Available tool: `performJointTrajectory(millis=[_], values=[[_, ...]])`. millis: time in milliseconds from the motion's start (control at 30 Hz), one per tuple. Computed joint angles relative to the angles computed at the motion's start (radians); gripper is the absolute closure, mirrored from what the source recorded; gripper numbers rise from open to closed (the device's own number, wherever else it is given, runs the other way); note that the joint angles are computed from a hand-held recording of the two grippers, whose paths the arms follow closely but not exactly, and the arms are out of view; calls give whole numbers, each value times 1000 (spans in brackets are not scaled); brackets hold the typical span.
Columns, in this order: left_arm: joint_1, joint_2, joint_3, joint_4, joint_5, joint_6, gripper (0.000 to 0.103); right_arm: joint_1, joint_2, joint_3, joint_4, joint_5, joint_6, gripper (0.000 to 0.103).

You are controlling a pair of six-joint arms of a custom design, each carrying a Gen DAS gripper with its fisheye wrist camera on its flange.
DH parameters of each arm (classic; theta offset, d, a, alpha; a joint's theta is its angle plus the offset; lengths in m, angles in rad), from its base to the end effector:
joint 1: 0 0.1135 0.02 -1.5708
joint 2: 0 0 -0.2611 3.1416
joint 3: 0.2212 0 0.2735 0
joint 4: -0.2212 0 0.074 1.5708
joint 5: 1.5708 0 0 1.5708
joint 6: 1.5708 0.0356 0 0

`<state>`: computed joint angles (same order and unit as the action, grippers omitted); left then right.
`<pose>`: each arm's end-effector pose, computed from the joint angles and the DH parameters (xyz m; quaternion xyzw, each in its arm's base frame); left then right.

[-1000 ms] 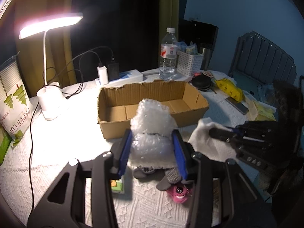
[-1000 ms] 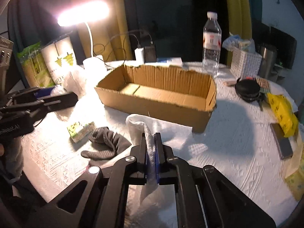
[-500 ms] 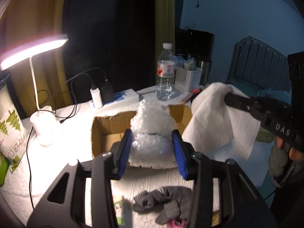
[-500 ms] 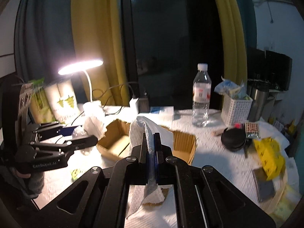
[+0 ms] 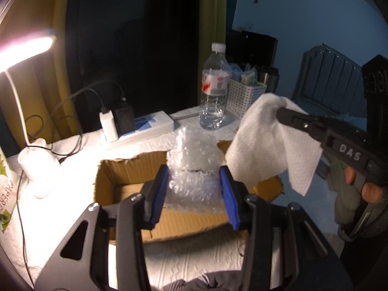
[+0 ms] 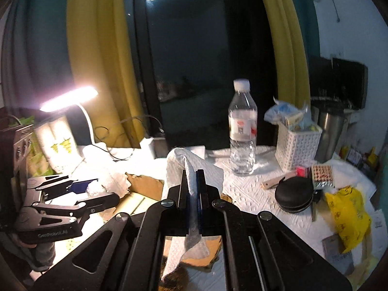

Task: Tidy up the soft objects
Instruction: 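Carry the bubble wrap with the left gripper into the box while the right gripper carries the tissue in, then open both grippers and withdraw them from the cardboard box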

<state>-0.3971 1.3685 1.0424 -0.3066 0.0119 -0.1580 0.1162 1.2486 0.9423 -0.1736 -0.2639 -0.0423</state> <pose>0.3022 -0.1272 0.2758 0.1091 0.8853 -0.1290 0.4333 0.3028 0.0447 0.2879 -0.1351 0.8394 0.1314 0.5098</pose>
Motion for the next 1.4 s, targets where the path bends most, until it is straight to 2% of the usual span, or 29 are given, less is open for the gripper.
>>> performJointTrajectory(millis=[233,300,333,367,433,500,667,1400], values=[[10,128,46,13,20,-17,58,9,172,57,3,15,1,98],[3,154,61,5,2,-16,57,27,210,72,-15,31,-10,94],[2,161,65,3,-1,-16,53,34,216,76,-23,39,-13,84],[3,160,63,5,0,-20,50,39,220,77,-29,44,-15,70],[5,149,52,12,-2,-24,37,45,226,80,-34,45,-16,59],[6,128,35,20,-7,-30,26,53,204,67,-41,58,-16,58],[2,48,-12,14,-14,-37,26,57,144,42,-62,83,-9,53],[-98,-345,-256,-96,-67,-81,26,197,-306,-203,-248,233,81,52]])
